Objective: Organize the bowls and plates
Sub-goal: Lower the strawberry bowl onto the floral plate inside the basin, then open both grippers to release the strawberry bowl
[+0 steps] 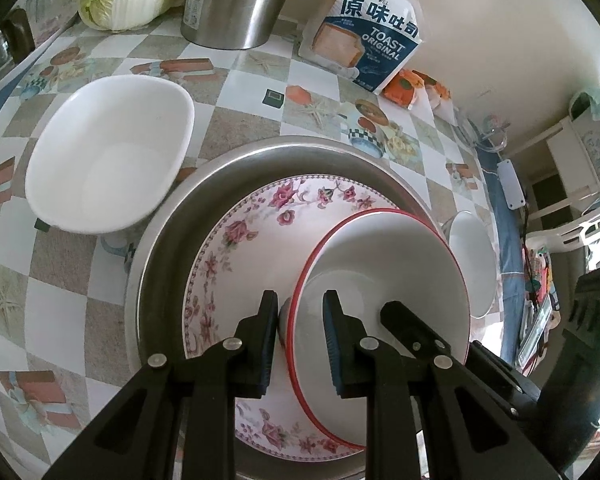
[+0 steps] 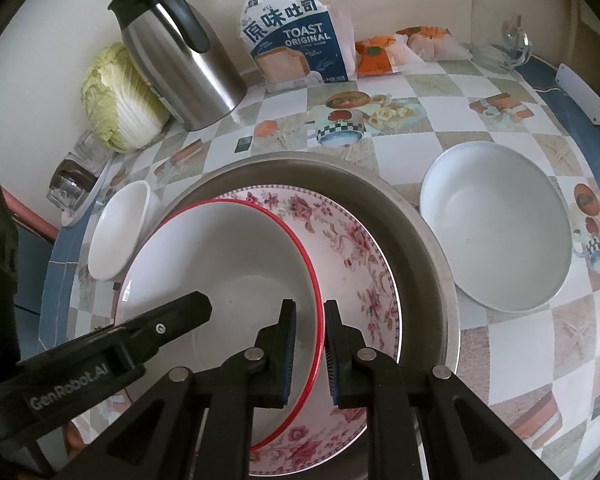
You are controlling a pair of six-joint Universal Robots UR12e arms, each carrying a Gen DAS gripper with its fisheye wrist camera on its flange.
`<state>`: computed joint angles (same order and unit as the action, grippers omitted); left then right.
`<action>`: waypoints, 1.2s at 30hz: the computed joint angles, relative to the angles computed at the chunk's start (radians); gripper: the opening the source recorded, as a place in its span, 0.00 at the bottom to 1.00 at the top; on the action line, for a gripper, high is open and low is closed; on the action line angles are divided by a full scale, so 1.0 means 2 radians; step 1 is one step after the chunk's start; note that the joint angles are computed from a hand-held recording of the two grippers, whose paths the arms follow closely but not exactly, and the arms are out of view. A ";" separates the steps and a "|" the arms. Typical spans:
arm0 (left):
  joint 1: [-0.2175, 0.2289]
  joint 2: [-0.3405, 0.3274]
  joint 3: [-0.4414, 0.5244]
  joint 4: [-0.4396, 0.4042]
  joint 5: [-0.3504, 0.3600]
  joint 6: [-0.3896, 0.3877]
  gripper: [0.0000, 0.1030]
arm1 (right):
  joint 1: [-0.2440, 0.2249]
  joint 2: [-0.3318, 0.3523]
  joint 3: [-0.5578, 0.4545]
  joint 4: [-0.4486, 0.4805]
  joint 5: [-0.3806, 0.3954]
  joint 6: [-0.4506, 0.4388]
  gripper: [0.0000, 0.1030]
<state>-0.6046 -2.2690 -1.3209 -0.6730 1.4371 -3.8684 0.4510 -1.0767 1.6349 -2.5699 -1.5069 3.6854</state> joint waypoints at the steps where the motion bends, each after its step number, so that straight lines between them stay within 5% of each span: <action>1: 0.000 0.001 0.000 0.000 0.001 0.000 0.21 | 0.000 0.000 -0.001 0.004 -0.002 0.001 0.17; 9: -0.001 0.008 -0.002 0.005 0.014 0.002 0.24 | 0.002 -0.008 0.000 0.005 -0.020 0.002 0.45; 21: -0.006 0.029 -0.017 0.029 0.048 0.006 0.40 | 0.007 -0.033 0.008 0.000 -0.064 0.000 0.61; 36: -0.012 0.036 -0.022 0.008 0.114 -0.002 0.63 | 0.013 -0.032 0.007 0.002 -0.073 -0.020 0.80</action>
<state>-0.6278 -2.1977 -1.3640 -0.6562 1.6650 -3.8726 0.4771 -1.1402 1.6495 -2.5667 -1.6523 3.6446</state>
